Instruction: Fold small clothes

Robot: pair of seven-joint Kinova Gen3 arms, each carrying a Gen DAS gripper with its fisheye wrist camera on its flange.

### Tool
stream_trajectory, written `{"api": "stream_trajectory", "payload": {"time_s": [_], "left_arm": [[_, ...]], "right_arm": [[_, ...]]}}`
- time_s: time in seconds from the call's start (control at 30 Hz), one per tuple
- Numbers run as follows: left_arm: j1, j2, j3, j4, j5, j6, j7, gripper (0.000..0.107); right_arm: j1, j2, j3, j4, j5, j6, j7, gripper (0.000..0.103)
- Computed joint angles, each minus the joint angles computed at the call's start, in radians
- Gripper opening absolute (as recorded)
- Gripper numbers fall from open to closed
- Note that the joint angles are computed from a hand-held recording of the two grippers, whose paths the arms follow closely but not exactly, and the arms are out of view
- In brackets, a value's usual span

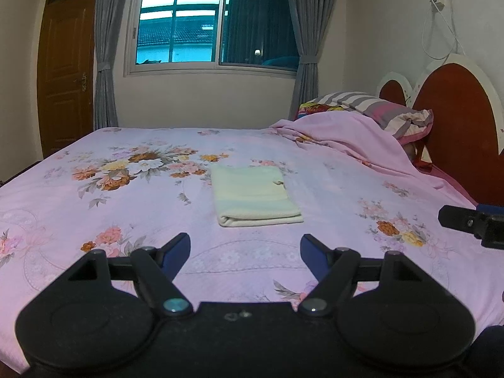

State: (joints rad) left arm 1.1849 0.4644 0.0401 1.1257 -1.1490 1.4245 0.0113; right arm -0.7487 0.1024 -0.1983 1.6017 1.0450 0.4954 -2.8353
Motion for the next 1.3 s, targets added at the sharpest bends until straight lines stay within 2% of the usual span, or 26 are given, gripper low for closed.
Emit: {"api": "stream_trajectory", "payload": {"time_s": [0.1, 0.53, 0.77, 1.3], "left_arm": [[0.001, 0.003, 0.0, -0.004, 0.0, 0.002, -0.008, 0.077], [0.008, 0.015, -0.009, -0.012, 0.0, 0.006, 0.015, 0.077], [0.002, 0.014, -0.012, -0.022, 0.007, -0.007, -0.018, 0.077], [0.004, 0.009, -0.014, -0.008, -0.001, -0.01, 0.006, 0.077]], "right_arm": [[-0.004, 0.001, 0.0, 0.003, 0.013, 0.005, -0.02, 0.103], [0.011, 0.002, 0.005, -0.006, -0.045, -0.01, 0.061, 0.103], [0.012, 0.003, 0.011, -0.006, -0.042, -0.015, 0.052, 0.103], [0.011, 0.007, 0.017, -0.011, -0.054, -0.029, 0.088, 0.103]]}}
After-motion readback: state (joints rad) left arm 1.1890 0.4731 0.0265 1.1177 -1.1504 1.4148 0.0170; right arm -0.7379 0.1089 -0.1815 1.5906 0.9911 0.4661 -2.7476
